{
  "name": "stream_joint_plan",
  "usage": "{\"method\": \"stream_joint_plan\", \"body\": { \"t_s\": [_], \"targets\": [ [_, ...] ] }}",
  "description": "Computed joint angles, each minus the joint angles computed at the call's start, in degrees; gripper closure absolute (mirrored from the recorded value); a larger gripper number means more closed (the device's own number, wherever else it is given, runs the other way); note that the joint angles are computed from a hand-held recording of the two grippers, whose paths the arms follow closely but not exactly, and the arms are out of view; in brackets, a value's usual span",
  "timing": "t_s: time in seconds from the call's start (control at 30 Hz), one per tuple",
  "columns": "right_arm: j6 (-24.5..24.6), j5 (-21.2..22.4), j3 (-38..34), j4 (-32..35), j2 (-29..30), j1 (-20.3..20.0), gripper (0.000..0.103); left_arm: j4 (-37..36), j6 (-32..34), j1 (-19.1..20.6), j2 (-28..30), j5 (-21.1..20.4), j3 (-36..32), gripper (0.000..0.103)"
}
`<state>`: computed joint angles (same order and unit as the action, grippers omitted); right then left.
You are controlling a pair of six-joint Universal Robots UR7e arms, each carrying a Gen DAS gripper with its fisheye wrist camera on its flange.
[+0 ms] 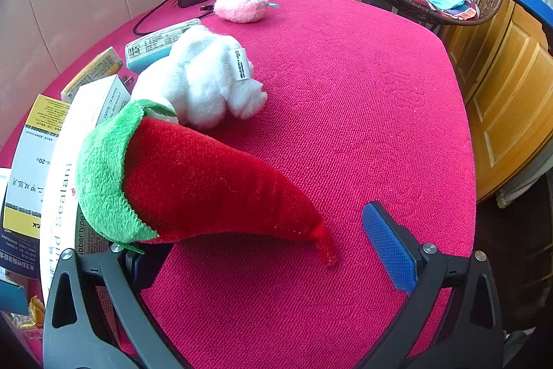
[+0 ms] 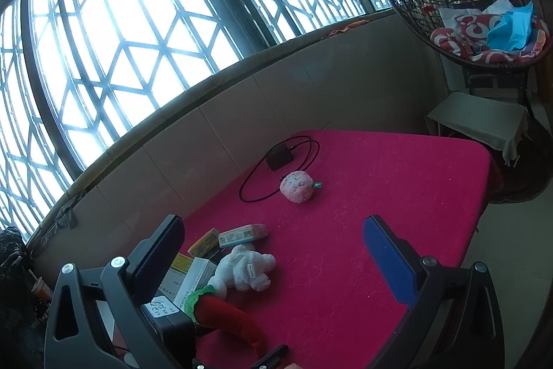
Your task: Organize objects
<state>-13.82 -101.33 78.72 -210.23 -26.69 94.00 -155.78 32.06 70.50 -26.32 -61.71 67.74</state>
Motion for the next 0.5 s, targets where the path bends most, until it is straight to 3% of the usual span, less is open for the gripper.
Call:
{"method": "stream_joint_plan", "body": {
  "t_s": [0.27, 0.5],
  "targets": [
    [1.0, -0.8, -1.8, 2.7, 1.0, -1.2, 0.000, 0.0, 0.0, 0.0, 0.0, 0.0, 0.0, 0.000],
    [-1.9, -2.0, -1.8, -1.6, 1.7, -0.6, 0.000, -0.8, 0.1, -0.3, -0.1, 0.8, 0.5, 0.000]
  ]
}}
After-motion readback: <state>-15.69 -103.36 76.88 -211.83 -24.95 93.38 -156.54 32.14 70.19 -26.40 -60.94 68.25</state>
